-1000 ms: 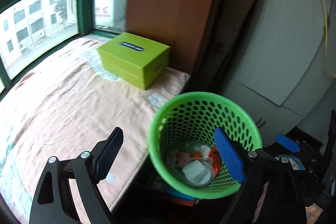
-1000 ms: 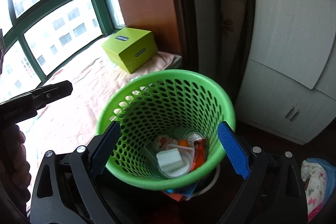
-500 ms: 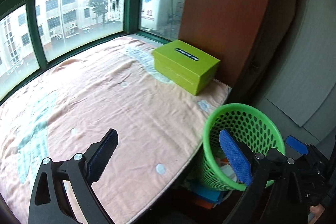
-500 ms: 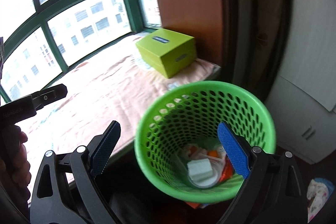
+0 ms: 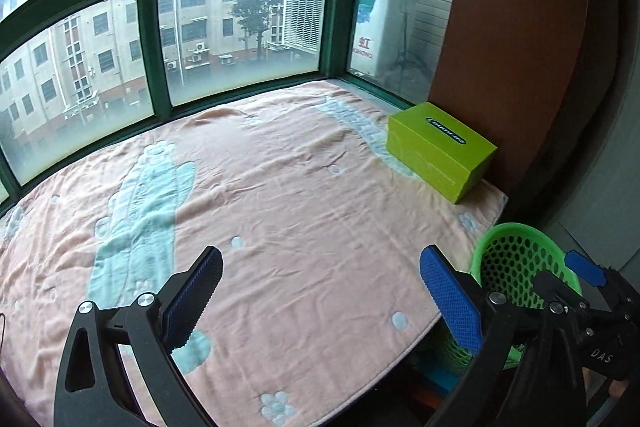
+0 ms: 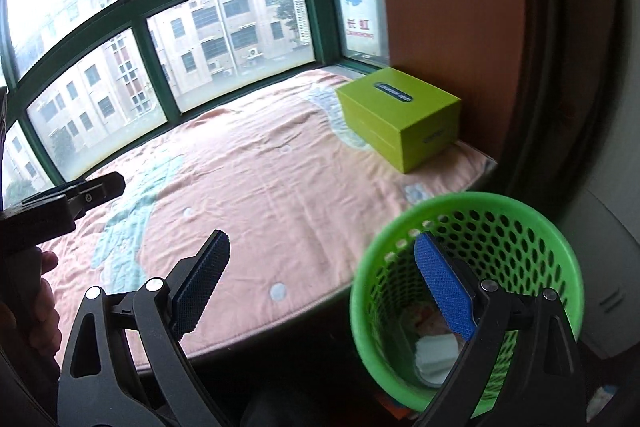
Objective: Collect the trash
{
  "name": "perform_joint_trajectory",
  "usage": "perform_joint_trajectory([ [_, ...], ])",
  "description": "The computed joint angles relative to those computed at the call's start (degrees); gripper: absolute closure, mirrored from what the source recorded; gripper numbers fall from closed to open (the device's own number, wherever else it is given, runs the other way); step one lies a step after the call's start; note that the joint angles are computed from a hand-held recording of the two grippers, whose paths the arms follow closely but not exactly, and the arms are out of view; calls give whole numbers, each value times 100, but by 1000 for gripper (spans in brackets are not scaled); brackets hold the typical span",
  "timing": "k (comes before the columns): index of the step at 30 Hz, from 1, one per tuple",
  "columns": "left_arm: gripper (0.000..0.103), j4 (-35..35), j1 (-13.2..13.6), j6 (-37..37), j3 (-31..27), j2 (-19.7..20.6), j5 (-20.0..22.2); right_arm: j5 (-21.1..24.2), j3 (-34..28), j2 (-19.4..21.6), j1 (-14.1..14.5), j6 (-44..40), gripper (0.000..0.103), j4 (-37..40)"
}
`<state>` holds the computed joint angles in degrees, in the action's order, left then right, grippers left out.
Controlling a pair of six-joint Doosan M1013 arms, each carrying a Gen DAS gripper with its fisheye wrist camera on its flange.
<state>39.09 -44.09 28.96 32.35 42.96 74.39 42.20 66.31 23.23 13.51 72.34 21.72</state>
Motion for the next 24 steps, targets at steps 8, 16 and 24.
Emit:
perform_joint_trajectory([
  [8, 7, 597, -30, -821, 823, -451, 177, 5, -160, 91, 181, -170, 10, 120],
  [16, 7, 1002, -98, -1510, 1421, -764, 304, -53, -166, 102, 269, -233, 10, 227],
  [24, 7, 1048, -121, -1857, 1769, -933, 441, -195, -113, 66, 330, -265, 9, 122],
])
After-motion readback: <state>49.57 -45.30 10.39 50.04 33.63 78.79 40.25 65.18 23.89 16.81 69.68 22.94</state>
